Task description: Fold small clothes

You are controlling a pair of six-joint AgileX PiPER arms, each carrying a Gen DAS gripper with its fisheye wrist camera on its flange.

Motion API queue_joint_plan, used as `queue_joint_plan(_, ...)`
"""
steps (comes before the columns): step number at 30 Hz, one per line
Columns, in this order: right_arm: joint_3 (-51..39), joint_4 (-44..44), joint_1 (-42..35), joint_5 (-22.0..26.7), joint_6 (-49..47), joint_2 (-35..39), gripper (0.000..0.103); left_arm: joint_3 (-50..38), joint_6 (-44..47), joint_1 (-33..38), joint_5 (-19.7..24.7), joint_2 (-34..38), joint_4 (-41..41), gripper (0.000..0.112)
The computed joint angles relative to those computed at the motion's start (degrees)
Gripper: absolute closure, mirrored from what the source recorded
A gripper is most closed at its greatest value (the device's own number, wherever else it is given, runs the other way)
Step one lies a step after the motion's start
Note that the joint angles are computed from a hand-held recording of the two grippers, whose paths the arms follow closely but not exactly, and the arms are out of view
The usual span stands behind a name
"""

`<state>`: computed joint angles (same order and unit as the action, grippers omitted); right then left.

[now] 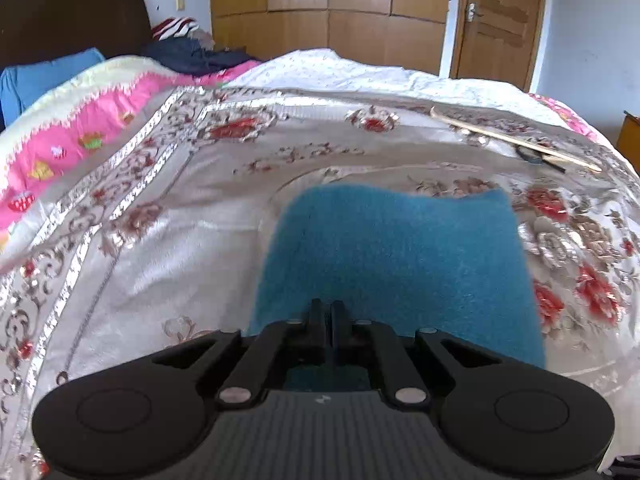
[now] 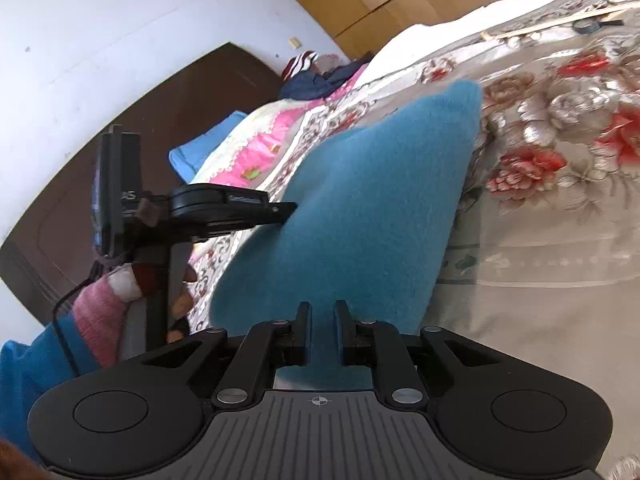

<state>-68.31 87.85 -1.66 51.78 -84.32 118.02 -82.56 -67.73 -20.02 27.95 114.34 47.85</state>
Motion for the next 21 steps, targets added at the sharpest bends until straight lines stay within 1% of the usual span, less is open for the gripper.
queue_joint_plan(3,1.57,0.38,0.21,-1.55,-1.8,-1.25,0.089,2.75,-1.79,-1.0,-1.27,-2.34,1.33,0.089)
queue_joint_plan(5,2.56,0.24,1.21,-3.81,-3.36,-1.85,0.089,3.74,-2.14,-1.4,-1.3,-2.46,1.74,0.088)
queue_joint_plan(8,3.95,0.17,2.36,-6.34,-5.23,-2.69,0.089,4.76,-3.1,-0.71,-2.86,-2.26,1.27,0.087)
queue_joint_plan(10,4.19,0.6,1.58,-5.2,-5.19,-2.96,0.089,4.82,-1.89,0.25,-3.88,-2.67,-1.5,0.087)
queue_joint_plan(12,4.52,1.4,0.66,-4.49,-5.53,-3.18,0.089,5.47,-2.76,0.43,-4.43,-3.5,-1.53,0.087)
queue_joint_plan(14,5.11,2.7,-0.39,-3.31,-6.59,-3.39,0.089,7.38,-5.32,-0.01,-5.25,-5.04,0.78,0.087)
queue_joint_plan(16,5.71,4.67,-1.1,-3.4,-7.9,-3.72,0.089,9.76,-9.14,-0.45,-6.55,-6.67,3.74,0.087)
queue_joint_plan(18,5.57,6.13,-1.65,-3.74,-8.34,-3.53,0.089,12.33,-14.89,-0.82,-8.19,-8.01,8.14,0.087)
queue_joint_plan(19,5.13,6.06,-1.77,-4.13,-7.77,-3.21,0.089,12.73,-15.22,-1.04,-8.18,-7.96,8.26,0.086)
queue_joint_plan(20,4.58,5.68,-1.78,-4.69,-7.02,-2.79,0.089,12.12,-13.26,-1.34,-7.17,-7.08,6.83,0.085)
queue_joint_plan(21,4.06,5.14,-1.68,-5.36,-6.19,-2.33,0.089,11.85,-13.17,-1.57,-6.61,-6.38,7.39,0.084)
